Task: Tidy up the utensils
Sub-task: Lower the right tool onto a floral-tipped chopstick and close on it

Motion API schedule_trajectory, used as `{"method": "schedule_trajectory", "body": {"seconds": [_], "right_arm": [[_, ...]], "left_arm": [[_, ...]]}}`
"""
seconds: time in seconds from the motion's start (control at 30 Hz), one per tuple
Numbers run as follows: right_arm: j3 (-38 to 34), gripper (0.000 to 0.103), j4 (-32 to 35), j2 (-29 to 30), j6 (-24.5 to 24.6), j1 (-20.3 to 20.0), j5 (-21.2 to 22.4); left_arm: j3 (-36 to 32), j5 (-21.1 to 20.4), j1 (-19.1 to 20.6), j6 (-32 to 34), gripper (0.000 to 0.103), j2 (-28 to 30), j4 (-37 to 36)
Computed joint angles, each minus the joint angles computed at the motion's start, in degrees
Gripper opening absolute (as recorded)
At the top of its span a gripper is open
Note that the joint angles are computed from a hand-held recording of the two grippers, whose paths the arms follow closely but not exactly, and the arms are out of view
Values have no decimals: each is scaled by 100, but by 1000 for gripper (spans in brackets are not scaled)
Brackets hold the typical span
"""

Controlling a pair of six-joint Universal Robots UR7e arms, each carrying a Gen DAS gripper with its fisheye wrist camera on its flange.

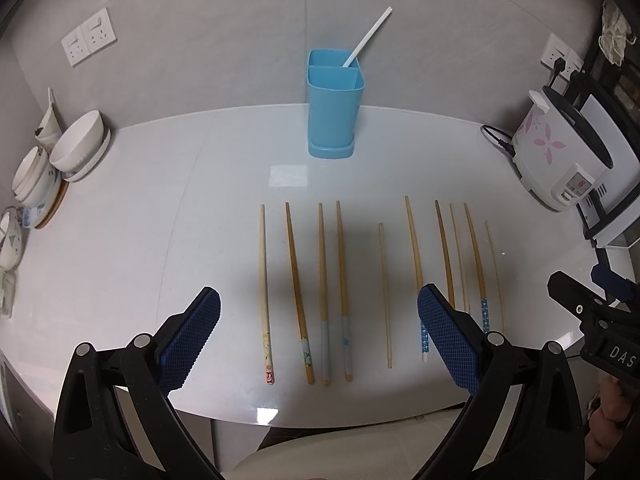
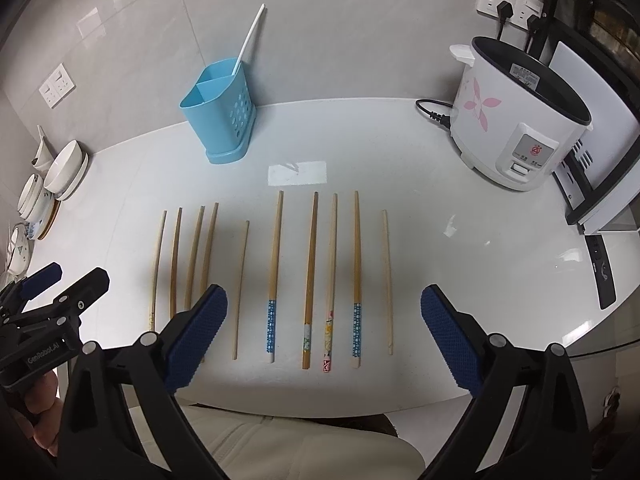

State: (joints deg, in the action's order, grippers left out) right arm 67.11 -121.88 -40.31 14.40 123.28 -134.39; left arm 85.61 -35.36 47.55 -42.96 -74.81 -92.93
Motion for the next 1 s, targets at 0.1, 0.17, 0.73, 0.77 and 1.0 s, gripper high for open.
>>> {"method": "schedule_trajectory", "body": {"seconds": [0.1,0.17,0.73,0.77,1.0], "right_arm": [[-14,93,5,7,9,-12,3],[-20,93,11,5,2,-25,33],[-384,69,644,496,37,-604,599],[-356,64,716,504,83,-627,629],[-350,41,1238,638,373,-783,761]], "left_arm": [[8,0,3,8,97,-3,-16],[1,-15,14,30,97,6,-39],[-163,-348,1004,261,95,82,-293],[-168,-394,1061,261,93,95,-257],[-76,-777,1421,303,85,151,-169]]}}
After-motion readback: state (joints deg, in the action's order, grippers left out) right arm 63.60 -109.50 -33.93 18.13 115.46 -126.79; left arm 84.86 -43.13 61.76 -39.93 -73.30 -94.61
